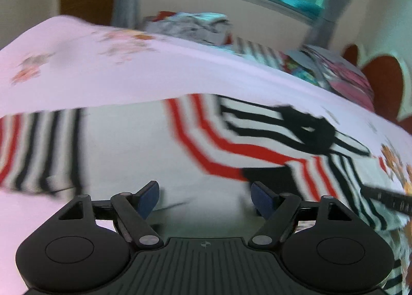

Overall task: Fold small clothes
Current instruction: 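Grasp the other black sleeve cuff with the left tool and lift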

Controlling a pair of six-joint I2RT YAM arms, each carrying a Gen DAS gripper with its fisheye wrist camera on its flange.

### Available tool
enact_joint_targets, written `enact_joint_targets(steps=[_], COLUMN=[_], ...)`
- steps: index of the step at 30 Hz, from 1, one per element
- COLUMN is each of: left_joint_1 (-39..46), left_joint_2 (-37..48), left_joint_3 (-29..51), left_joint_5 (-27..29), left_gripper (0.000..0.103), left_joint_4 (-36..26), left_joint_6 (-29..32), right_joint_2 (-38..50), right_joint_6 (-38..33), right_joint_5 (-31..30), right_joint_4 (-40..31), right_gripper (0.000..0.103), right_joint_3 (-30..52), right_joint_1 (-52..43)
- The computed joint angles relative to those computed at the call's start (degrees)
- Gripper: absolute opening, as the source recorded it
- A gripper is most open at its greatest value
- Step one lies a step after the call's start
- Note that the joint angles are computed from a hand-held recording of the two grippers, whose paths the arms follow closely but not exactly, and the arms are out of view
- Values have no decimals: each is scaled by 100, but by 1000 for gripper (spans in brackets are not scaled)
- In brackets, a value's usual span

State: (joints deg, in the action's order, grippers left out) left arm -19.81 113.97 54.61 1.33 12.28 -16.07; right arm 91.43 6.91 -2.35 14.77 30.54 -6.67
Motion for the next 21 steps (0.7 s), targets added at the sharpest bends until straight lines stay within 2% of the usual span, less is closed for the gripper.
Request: enact_joint_targets(steps=[3, 9, 21], left_joint_1=[529, 1573, 2780], left_joint_2=[-192, -249, 323], left_joint_3=[-339, -729, -436], left_joint_5=[89, 235, 548], left_gripper=[78, 78, 78], left_joint_4=[73, 305, 457], left_joint_6=[-93, -66, -55], right_joint_2=[84, 523, 1370], right_joint_6=[375, 697, 1117], right_joint_5=[70, 358, 725], right_joint_4=[-57, -73, -207], right_gripper=[46, 46, 46], right_joint_3=[119, 601, 1509], right_joint_1=[540, 1418, 2263])
